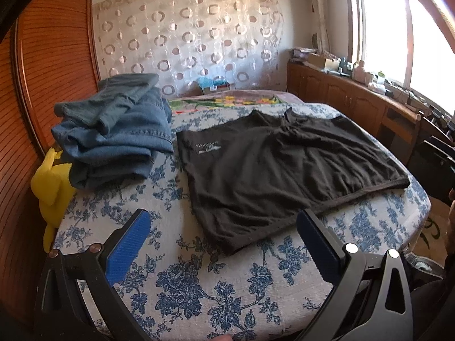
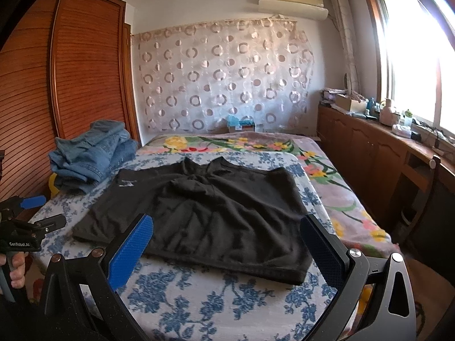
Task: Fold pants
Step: 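Lower both grippers onto the black shorts' hem and close them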
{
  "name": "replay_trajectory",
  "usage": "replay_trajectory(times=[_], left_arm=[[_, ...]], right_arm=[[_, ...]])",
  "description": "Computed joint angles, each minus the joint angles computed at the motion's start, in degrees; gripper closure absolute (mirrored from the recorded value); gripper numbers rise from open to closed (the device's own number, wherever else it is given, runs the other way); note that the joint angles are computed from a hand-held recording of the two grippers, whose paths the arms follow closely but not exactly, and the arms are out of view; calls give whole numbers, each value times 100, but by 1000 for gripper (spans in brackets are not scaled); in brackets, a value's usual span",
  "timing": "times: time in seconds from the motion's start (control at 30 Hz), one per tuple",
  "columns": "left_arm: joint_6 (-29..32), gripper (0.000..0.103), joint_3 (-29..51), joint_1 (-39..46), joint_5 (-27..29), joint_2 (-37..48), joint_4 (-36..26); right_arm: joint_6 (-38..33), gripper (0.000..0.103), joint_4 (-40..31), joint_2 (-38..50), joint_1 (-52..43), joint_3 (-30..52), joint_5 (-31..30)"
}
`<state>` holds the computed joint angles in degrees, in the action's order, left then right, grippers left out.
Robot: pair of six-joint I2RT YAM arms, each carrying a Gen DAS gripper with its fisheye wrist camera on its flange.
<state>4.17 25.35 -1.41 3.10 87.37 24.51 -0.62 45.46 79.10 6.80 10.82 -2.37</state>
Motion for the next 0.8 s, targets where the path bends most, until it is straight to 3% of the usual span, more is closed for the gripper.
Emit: replay_trajectory(times=[0.27,0.57,0.8], left_arm=[[159,0,150,73,152,543,107],[236,0,425,351,325,1271,235],[320,7,543,577,579,1517,204]], right_arm=[[-190,11,-304,169,-77,95,-158],[-511,34,-1621,-138,-641,448,-635],[-502,38,-2523,-812,-1090,477,-824]])
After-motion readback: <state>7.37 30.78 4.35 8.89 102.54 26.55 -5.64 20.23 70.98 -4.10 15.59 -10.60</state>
